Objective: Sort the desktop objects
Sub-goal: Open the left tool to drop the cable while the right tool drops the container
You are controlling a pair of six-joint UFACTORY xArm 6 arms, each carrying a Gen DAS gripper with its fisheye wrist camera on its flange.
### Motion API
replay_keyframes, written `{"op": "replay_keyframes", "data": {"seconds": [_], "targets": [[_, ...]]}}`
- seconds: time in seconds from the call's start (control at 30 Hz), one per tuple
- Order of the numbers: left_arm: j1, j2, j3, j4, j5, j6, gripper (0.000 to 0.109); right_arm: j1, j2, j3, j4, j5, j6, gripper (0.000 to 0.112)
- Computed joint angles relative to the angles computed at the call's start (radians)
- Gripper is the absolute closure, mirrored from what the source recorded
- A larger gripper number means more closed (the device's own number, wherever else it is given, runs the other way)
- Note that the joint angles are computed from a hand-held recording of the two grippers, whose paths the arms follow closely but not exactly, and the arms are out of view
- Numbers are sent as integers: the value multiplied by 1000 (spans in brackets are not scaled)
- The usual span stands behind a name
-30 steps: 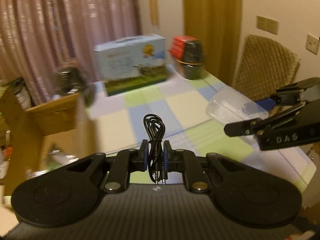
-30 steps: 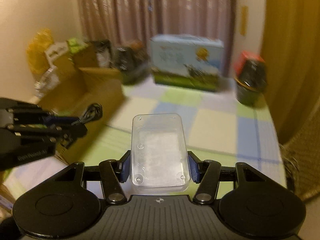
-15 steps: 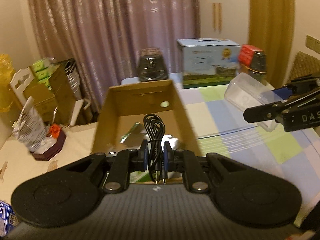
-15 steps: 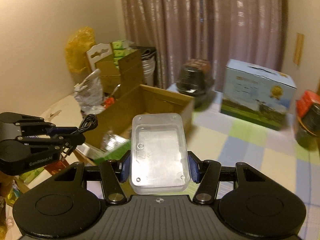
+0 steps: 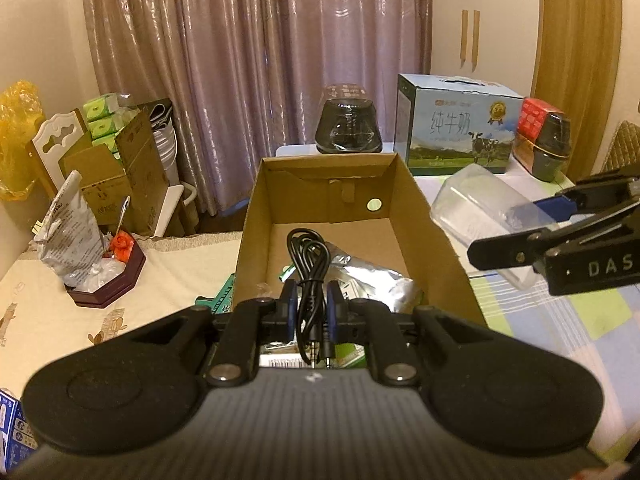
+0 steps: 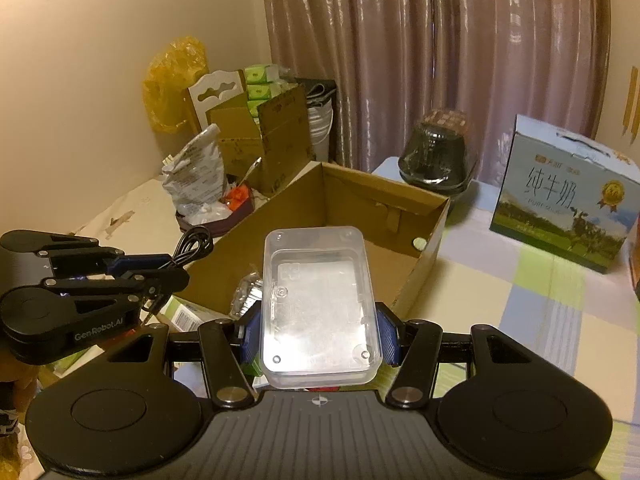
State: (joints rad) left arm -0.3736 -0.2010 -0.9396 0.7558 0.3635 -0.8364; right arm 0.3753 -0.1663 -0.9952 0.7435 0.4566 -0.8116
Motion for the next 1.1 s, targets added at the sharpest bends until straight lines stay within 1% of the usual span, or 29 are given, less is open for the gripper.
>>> {"op": "replay_keyframes", "data": {"seconds": [0.23, 0.37, 0.4, 0.43, 0.47, 0.5, 0.6, 0.73, 0.8, 0.83, 0.93, 0.97, 1.03, 1.1], "targets": [[30, 67, -31, -12, -42, 21, 97, 8, 87, -55, 8, -20, 14, 59], [49, 119, -52, -20, -69, 30, 97, 7, 134, -90, 36, -14, 15, 59], [55, 132, -59, -6, -78, 13, 96, 6, 145, -97, 48, -10, 12, 59], [63, 141, -63, 34, -91, -38, 94, 5, 157, -107, 52, -4, 14, 59], [72, 148, -65, 52, -107, -73, 87, 3, 165, -112, 54, -2, 17, 59], [76, 154, -65, 38, -115, -67, 86, 3, 170, -115, 56, -2, 21, 59], [81, 159, -67, 79, -115, -85, 86, 2, 180, -116, 68, -6, 13, 59], [85, 142, -44, 78, -125, -76, 86, 2, 190, -117, 83, -11, 9, 59], [86, 128, -32, 97, -123, -92, 85, 5, 193, -119, 95, -9, 1, 59], [85, 124, -31, 111, -119, -105, 82, 8, 194, -120, 98, -10, 2, 59], [85, 106, -24, 151, -107, -142, 81, 13, 199, -127, 129, -4, -12, 59], [85, 101, -21, 154, -104, -149, 80, 13, 199, -130, 136, -2, -16, 58], [84, 85, -9, 157, -100, -155, 77, 12, 192, -125, 143, -8, -15, 49], [77, 67, 3, 172, -89, -175, 69, 1, 178, -117, 166, -2, -33, 45]]}}
